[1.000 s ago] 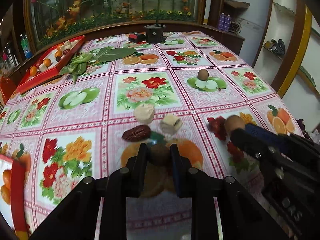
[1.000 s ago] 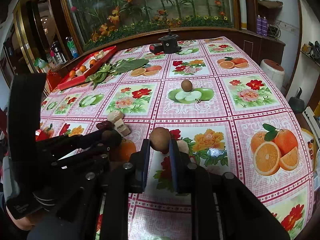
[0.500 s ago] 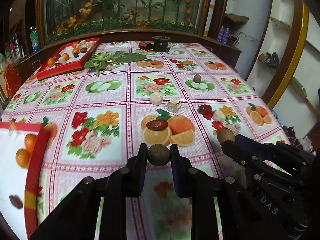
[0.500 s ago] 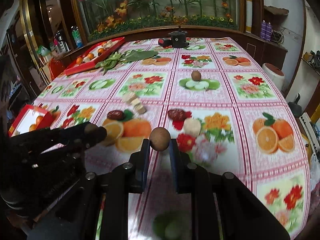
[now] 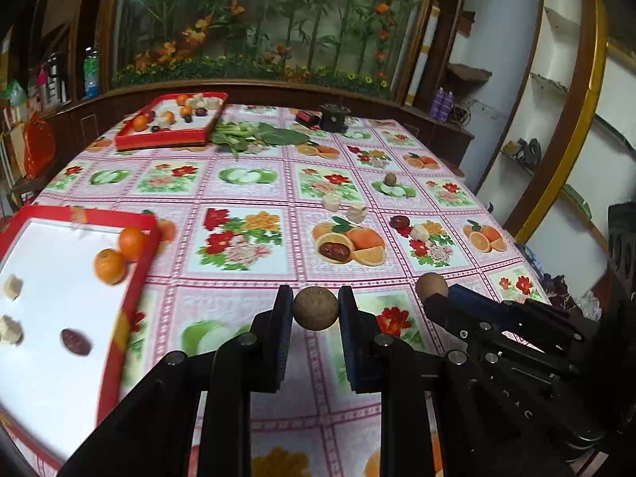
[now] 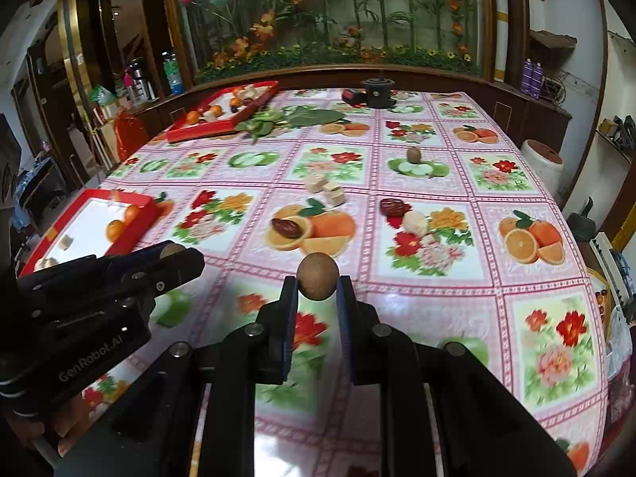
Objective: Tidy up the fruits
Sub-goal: 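Carry both brown balls over the white tray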
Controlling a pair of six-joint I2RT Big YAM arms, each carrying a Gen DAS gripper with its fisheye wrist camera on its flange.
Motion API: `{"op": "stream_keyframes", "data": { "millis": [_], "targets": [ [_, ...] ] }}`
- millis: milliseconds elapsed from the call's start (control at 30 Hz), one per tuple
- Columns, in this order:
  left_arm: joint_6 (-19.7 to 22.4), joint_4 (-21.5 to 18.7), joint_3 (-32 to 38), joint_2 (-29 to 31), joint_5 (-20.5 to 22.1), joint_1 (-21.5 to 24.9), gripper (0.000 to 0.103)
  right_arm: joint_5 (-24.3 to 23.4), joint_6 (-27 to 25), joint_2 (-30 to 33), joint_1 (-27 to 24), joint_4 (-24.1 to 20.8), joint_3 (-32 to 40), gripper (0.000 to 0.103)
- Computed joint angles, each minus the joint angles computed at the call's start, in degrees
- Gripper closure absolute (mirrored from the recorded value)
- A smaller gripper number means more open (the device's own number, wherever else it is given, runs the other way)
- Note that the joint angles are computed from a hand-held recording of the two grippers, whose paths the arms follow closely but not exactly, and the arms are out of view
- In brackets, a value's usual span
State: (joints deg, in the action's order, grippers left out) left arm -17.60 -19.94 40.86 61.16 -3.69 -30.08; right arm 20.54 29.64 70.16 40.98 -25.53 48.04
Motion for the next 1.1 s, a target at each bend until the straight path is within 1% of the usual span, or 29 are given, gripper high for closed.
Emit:
{"op": "stream_keyframes", "data": {
  "millis": [233, 333, 567, 833, 1033, 1100],
  "targets": [
    [-0.56, -1.16, -2.93, -5.66, -0.58, 2.81, 0.081, 1.53, 2.19, -0.93, 4.46, 0.09, -0.28, 0.082],
    [-0.53, -1.86, -3.94, -7.81, -0.90, 4.74, 0.081, 1.70, 2.55, -0.62, 5.81, 0.18, -0.06, 0.082],
    [-0.04, -3.37, -6.63, -12.57, -0.40, 11.93, 0.081, 1.40, 2.43, 1.10, 8.65, 0.85, 1.66, 0.082],
    [0.22, -4.52, -7.89, -14.76, 1.68, 19.31, 0.082, 0.54, 0.63, 4.54, 11.24, 2.33, 5.16, 0.082],
    [-0.25, -6.50, -7.55, -14.57, -0.40, 21.86, 0.082, -0.41, -1.13, 7.52, 12.98, 3.10, 8.59, 0.082],
    [-0.19, -6.98, -7.58, -14.65, -0.49, 23.08, 0.082, -0.75, -1.96, 8.60, 13.61, 3.28, 10.00, 0.081]
  ]
}}
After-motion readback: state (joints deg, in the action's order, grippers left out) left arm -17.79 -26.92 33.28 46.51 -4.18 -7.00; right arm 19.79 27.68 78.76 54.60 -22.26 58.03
